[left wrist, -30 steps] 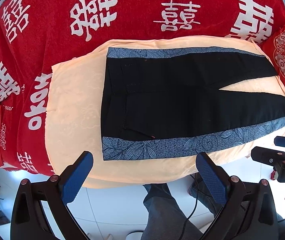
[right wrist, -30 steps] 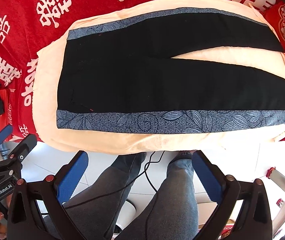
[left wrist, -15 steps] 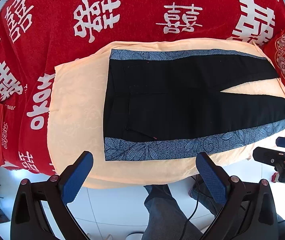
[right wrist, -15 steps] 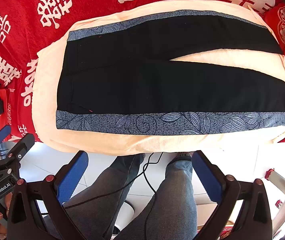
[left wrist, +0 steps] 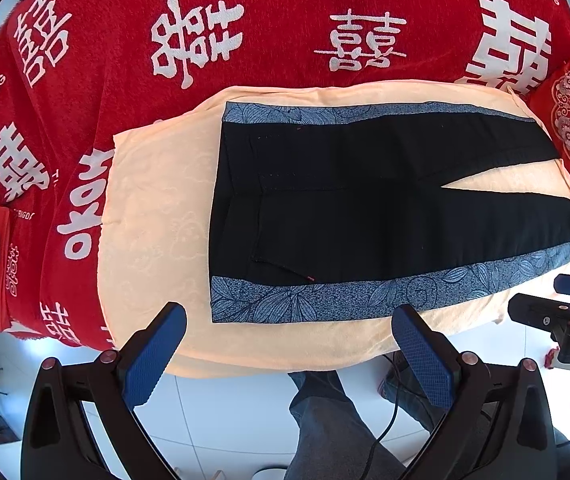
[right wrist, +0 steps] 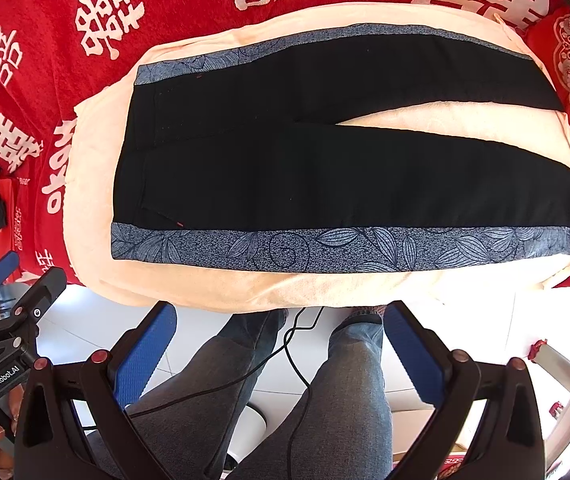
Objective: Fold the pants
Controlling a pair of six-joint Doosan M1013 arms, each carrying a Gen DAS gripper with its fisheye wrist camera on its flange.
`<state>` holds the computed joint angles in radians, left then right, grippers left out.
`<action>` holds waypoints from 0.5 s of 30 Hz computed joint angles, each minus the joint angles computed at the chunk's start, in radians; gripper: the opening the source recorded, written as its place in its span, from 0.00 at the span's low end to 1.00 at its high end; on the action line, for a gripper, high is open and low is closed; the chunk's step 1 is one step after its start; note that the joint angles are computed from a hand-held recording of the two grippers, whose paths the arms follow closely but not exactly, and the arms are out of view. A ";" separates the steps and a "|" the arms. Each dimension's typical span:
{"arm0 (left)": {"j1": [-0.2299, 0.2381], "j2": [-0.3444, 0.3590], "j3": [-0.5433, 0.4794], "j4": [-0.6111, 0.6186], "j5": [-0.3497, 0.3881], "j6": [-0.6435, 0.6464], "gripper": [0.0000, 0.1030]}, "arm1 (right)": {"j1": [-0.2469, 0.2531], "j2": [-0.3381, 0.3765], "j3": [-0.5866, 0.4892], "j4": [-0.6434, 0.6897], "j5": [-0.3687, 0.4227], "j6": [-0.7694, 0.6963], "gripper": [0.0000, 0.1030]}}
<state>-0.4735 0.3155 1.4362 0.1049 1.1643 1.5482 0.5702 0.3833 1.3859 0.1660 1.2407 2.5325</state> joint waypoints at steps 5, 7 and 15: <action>0.000 0.000 0.000 0.001 -0.001 -0.001 1.00 | 0.000 0.000 0.000 -0.001 0.000 0.001 1.00; -0.001 0.000 0.000 0.002 -0.001 -0.001 1.00 | 0.000 -0.001 0.000 0.000 -0.001 0.000 1.00; -0.009 -0.001 -0.002 0.019 0.002 -0.019 1.00 | -0.005 -0.006 0.009 0.004 -0.011 -0.013 1.00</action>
<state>-0.4820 0.3148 1.4339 0.1239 1.1658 1.5293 0.5649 0.3769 1.3945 0.1701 1.2293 2.5200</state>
